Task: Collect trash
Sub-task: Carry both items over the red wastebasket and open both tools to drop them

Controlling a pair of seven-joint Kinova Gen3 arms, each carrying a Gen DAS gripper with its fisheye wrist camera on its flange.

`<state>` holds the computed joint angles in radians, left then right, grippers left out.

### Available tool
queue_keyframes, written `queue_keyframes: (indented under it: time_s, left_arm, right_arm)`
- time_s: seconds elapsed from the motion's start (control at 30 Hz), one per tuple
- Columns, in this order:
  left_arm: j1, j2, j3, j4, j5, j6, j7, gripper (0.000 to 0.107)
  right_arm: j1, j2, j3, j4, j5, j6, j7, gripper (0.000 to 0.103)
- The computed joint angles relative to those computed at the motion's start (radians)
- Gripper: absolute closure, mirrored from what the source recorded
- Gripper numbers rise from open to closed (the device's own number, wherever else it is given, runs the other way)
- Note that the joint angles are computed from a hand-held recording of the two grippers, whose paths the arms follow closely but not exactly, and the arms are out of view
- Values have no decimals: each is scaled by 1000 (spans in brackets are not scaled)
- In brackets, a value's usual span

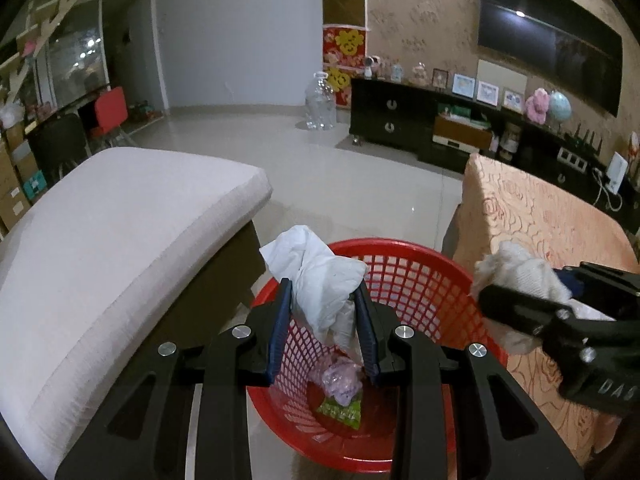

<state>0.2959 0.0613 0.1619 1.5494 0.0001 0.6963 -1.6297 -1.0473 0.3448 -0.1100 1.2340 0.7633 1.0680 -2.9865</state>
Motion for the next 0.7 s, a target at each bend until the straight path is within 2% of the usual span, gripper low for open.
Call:
queue_keyframes:
  time_s: [0.17, 0.27, 0.4, 0.5, 0.7]
  left_arm:
    - [-7, 10, -1, -16, 24, 29, -28, 77]
    - [-11, 11, -3, -17, 37, 32, -35, 74]
    - [-17, 2, -5, -5, 57, 23, -42, 61]
    - [-21, 0, -7, -6, 65, 25, -38, 47]
    - [-27, -11, -11, 6, 66, 0, -16, 38]
  right_arm:
    - [-2, 16, 3, -11, -13, 8, 4, 60]
    - [-5, 15, 9, -13, -12, 11, -7, 52]
    - [-7, 1, 9, 14, 3, -16, -34, 39]
    - [-6, -4, 3, 17, 7, -18, -36, 38]
    - [-16, -10, 2, 21, 28, 16, -55, 38]
